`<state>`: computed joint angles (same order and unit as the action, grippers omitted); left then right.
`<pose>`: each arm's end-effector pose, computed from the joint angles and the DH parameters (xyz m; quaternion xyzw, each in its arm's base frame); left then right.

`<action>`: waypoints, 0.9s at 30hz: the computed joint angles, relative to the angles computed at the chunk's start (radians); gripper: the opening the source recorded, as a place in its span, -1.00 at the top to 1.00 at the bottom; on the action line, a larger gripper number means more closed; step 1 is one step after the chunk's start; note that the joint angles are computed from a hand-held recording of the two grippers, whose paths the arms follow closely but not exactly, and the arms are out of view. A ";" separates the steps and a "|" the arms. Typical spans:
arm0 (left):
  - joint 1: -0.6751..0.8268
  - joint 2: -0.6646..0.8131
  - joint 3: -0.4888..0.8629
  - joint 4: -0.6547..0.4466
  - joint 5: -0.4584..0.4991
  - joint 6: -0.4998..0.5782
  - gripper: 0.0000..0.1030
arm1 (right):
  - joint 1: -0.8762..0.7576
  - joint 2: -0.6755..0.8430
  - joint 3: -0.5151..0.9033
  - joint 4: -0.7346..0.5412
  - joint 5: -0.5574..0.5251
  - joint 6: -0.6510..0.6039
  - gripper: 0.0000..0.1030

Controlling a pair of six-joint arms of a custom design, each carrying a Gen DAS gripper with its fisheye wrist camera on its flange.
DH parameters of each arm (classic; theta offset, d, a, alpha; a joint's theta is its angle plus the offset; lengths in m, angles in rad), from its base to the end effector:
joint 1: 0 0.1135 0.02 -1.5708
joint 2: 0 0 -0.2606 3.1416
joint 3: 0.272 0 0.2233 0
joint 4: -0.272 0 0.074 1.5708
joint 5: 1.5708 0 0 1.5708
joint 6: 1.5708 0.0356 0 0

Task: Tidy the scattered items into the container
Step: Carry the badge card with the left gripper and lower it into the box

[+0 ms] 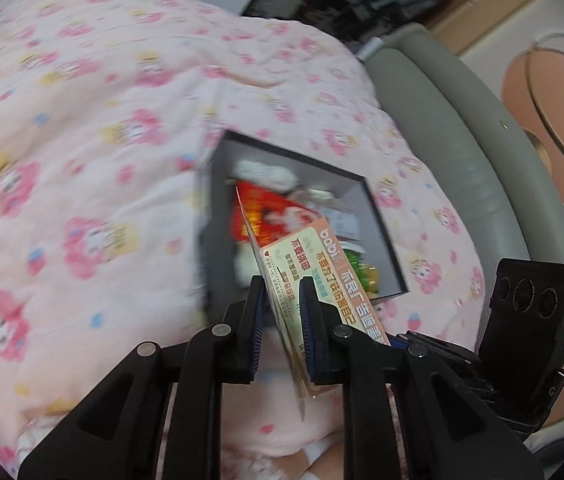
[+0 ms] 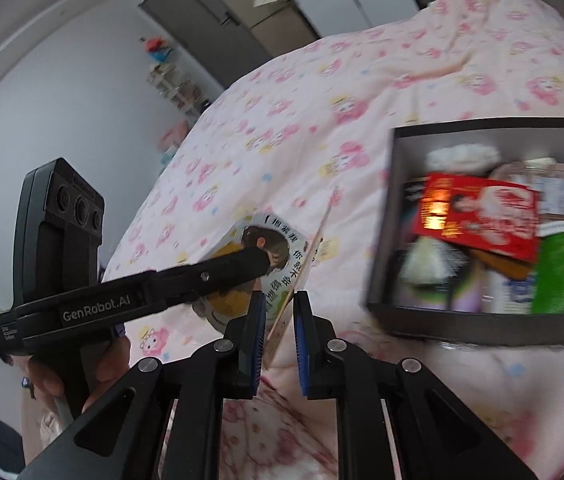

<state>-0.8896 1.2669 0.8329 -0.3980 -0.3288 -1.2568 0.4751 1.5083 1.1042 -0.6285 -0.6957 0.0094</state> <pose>0.1569 -0.1752 0.2465 -0.2260 0.8937 -0.2401 0.3041 0.2359 0.1470 0.2572 -0.2973 0.8609 0.3790 0.1638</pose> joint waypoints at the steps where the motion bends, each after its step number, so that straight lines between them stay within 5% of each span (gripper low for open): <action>1: 0.011 0.035 0.024 0.026 0.014 0.028 0.70 | -0.033 0.007 0.016 -0.017 -0.006 -0.025 0.78; 6: 0.108 0.254 0.146 0.137 0.107 0.135 0.70 | -0.146 0.118 0.121 -0.055 0.027 -0.134 0.78; 11: 0.205 0.504 0.295 0.142 0.232 0.208 0.69 | -0.190 0.307 0.286 -0.097 0.172 -0.279 0.78; 14: 0.214 0.621 0.397 0.036 0.268 0.240 0.24 | -0.218 0.448 0.394 -0.187 0.214 -0.311 0.78; 16: 0.187 0.660 0.455 -0.066 0.204 0.271 0.20 | -0.241 0.530 0.451 -0.240 0.267 -0.314 0.77; 19: 0.162 0.636 0.429 -0.065 0.142 0.253 0.20 | -0.283 0.516 0.416 -0.187 0.272 -0.316 0.76; 24: 0.155 0.630 0.386 0.067 0.203 0.270 0.20 | -0.299 0.451 0.353 -0.074 0.282 -0.306 0.75; 27: 0.167 0.712 0.460 0.038 0.241 0.272 0.20 | -0.277 0.442 0.315 -0.030 0.316 -0.341 0.75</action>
<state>-0.7225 1.9793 1.2925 -0.3595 -0.0876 -0.9852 0.1982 1.9507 1.4194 -0.6589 -0.3797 -0.3313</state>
